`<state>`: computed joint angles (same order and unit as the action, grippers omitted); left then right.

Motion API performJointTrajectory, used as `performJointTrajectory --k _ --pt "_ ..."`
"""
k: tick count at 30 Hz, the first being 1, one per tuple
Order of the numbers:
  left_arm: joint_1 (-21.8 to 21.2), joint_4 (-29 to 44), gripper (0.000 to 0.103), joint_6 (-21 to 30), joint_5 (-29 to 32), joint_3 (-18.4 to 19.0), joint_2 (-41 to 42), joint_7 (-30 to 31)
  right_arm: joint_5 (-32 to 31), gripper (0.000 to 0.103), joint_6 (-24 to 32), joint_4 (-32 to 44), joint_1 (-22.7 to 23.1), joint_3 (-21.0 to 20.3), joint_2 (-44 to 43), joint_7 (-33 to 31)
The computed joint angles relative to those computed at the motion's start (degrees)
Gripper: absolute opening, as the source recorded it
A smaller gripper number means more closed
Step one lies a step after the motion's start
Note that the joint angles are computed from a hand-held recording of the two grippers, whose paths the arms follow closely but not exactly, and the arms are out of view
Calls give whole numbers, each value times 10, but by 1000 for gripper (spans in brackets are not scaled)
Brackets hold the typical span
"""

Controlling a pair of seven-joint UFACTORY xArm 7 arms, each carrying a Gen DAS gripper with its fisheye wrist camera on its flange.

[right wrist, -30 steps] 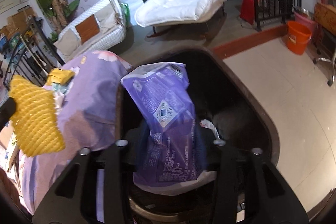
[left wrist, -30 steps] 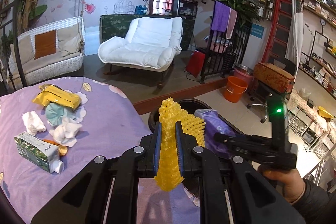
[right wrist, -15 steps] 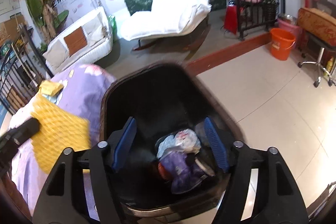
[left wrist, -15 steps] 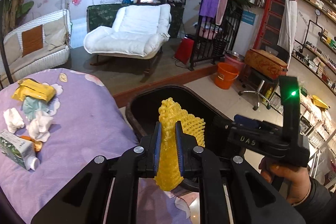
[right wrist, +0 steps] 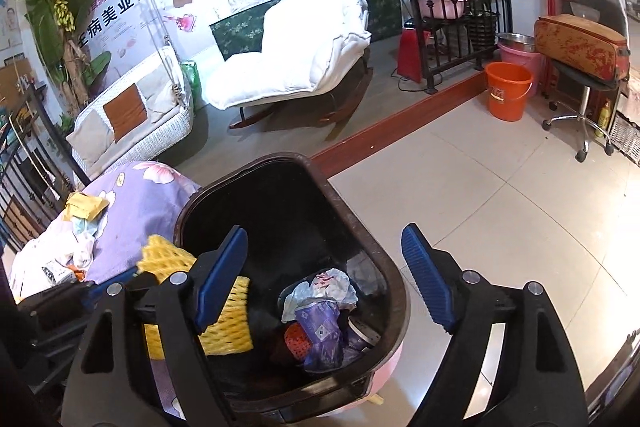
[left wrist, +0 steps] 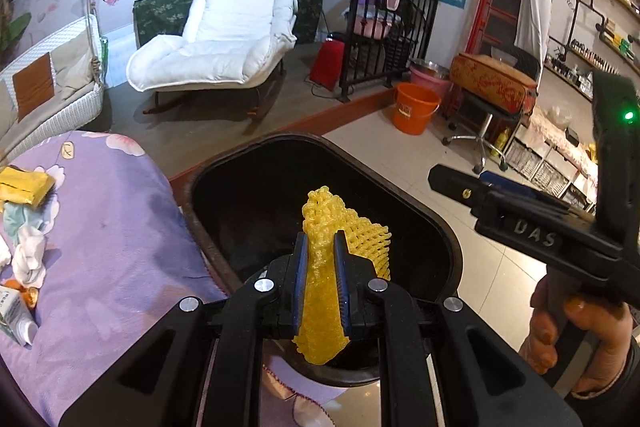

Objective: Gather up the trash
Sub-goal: 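Lower the yellow foam net into the bin and open the left tool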

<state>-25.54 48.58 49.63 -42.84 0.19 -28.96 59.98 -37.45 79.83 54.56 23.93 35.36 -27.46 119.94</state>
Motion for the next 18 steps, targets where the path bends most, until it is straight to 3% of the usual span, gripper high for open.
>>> performJointTrajectory --k 5,8,10,12,18 --pt "1 0 14 -8 14 -15 8 -12 4 80 2 -2 1 -2 -4 3" --pt "0 3 21 -6 26 -17 14 -13 7 81 3 -6 1 -3 -10 4" --pt "0 -2 47 -15 32 -19 10 -13 9 81 2 -9 0 -4 -13 2" --pt "-5 -10 67 -21 27 -14 3 -4 10 82 4 -9 -2 -2 -15 2" --pt "-13 -31 82 -33 21 -1 -25 22 15 84 -11 -19 -6 -7 -28 -6"
